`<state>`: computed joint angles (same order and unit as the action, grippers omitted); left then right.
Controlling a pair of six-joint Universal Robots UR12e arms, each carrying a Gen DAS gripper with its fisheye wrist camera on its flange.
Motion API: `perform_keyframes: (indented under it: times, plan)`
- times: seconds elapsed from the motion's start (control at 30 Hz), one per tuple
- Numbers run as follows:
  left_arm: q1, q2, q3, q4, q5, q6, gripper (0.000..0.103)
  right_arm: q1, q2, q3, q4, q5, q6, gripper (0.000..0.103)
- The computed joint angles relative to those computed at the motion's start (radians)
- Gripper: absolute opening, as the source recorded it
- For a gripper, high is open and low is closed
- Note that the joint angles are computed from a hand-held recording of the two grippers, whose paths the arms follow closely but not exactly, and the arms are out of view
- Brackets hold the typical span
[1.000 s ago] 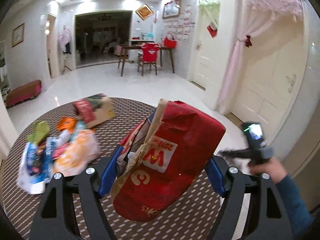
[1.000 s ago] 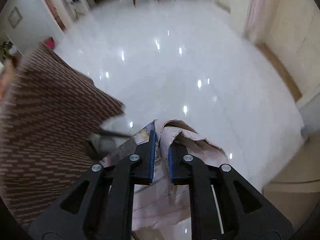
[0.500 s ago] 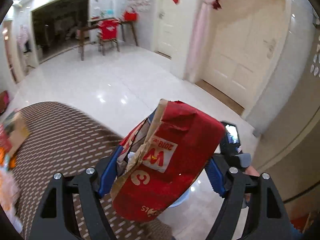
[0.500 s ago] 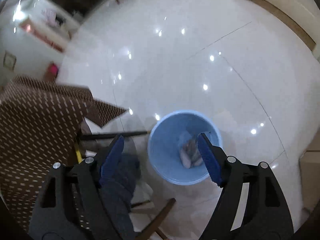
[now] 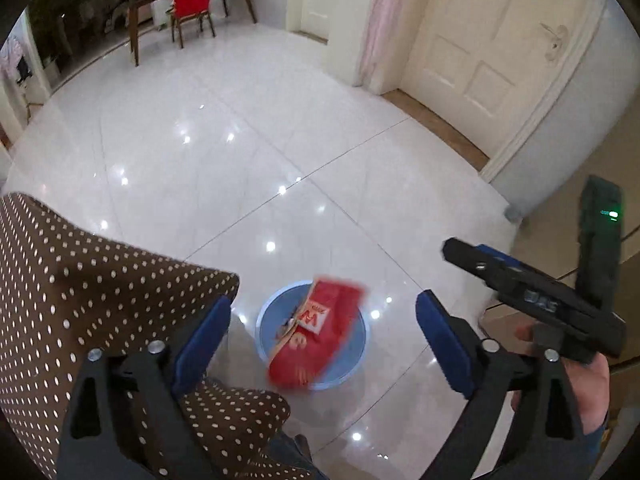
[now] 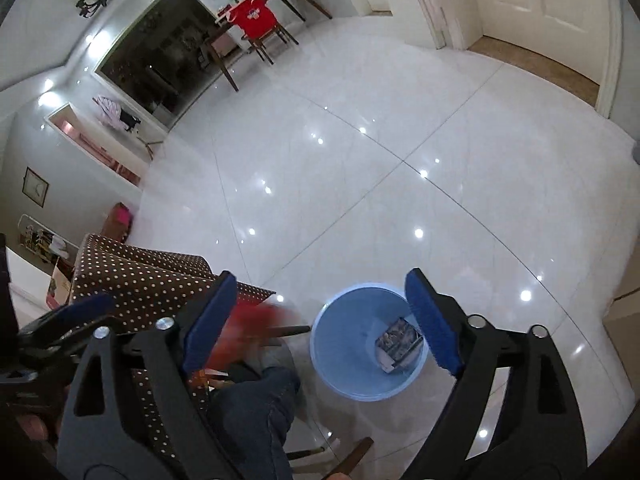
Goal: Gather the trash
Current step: 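Drop the white paper bag and red snack bag into the blue wastebasket, then return both tools over the table toward the remaining trash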
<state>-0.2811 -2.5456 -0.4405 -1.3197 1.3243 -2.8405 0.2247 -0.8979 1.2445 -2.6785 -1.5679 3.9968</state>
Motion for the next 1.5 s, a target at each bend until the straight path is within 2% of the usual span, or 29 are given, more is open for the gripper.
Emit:
perform_keyframes:
  times: [0.03, 0.1, 0.13, 0.33, 0.47, 0.93, 1.23, 1.5]
  plan:
    - [0.0, -0.002, 0.003, -0.002, -0.005, -0.006, 0.093, 0.003, -0.001, 0.002, -0.008, -0.008, 0.006, 0.094]
    - [0.005, 0.027, -0.052, 0.047, -0.007, -0.009, 0.094, 0.002, 0.0, -0.006, -0.006, -0.013, 0.006, 0.097]
    - [0.002, 0.023, -0.05, 0.069, -0.003, -0.013, 0.094, 0.005, -0.003, -0.007, -0.002, -0.019, 0.005, 0.097]
    - [0.02, 0.134, -0.248, 0.249, -0.018, -0.027, 0.094, 0.034, 0.002, -0.046, 0.049, -0.075, -0.018, 0.097]
    - [0.033, 0.196, -0.349, 0.347, -0.035, -0.048, 0.094, 0.053, -0.001, -0.069, 0.05, -0.104, -0.045, 0.097]
    - [0.088, 0.356, -0.598, 0.618, -0.06, -0.105, 0.094, 0.128, 0.013, -0.195, 0.081, -0.187, -0.164, 0.097]
    - [0.153, 0.45, -0.74, 0.781, -0.029, -0.176, 0.094, 0.185, 0.095, -0.386, 0.127, -0.165, -0.274, 0.097]
    - [0.216, 0.507, -0.843, 0.903, 0.073, -0.246, 0.094, 0.229, 0.225, -0.628, 0.235, -0.106, -0.362, 0.097]
